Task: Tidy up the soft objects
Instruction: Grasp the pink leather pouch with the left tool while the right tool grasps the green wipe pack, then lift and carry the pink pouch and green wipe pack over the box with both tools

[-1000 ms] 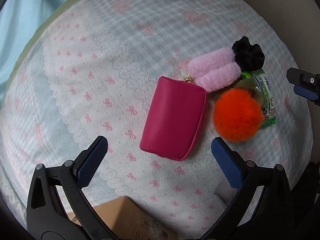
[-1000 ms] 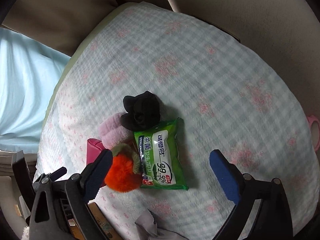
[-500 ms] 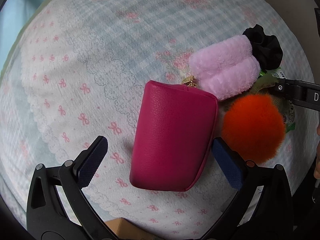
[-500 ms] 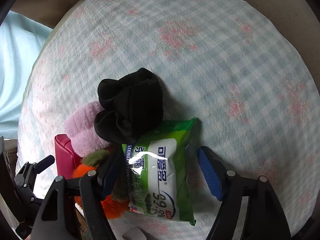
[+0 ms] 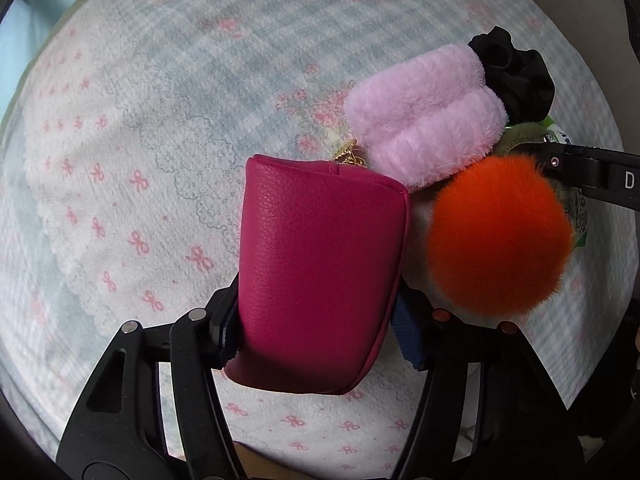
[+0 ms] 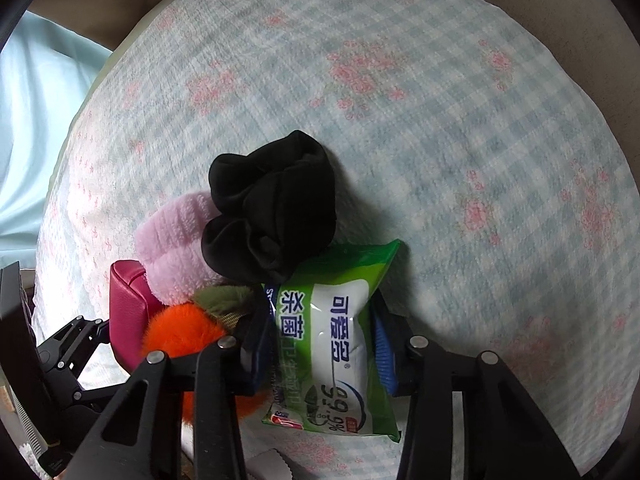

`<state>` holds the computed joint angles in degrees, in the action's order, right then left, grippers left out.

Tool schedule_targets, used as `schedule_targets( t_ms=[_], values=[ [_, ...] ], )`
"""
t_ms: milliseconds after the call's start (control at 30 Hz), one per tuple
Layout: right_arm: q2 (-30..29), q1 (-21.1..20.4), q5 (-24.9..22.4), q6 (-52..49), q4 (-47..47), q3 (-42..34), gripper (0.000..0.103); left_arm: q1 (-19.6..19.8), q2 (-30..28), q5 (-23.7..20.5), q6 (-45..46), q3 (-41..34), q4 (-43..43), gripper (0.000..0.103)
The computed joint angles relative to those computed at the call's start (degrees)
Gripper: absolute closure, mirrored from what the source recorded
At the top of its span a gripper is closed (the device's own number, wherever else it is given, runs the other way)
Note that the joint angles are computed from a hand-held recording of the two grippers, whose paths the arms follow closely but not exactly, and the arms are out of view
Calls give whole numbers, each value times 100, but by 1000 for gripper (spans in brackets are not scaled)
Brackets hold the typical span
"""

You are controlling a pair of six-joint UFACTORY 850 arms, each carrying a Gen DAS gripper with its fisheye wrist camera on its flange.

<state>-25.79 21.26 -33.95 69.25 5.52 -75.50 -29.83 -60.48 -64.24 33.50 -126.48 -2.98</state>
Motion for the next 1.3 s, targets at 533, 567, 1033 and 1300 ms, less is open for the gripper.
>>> schedule_targets(
  t_ms=[533,567,1033,1300],
  values=[
    [1030,-22,884,493,193,1268,63,287,828,61,-6,975,6,52],
    [1053,-11,857,516,180,1290,63,298,906,86,4,1095,12,52],
    [1596,330,1043,944,299,1981,60,387,1737,356,156,2292,24,52],
    [2143,613,1640,1842,147,2606,51,419,1964,376,197,2581,57,52]
  ],
)
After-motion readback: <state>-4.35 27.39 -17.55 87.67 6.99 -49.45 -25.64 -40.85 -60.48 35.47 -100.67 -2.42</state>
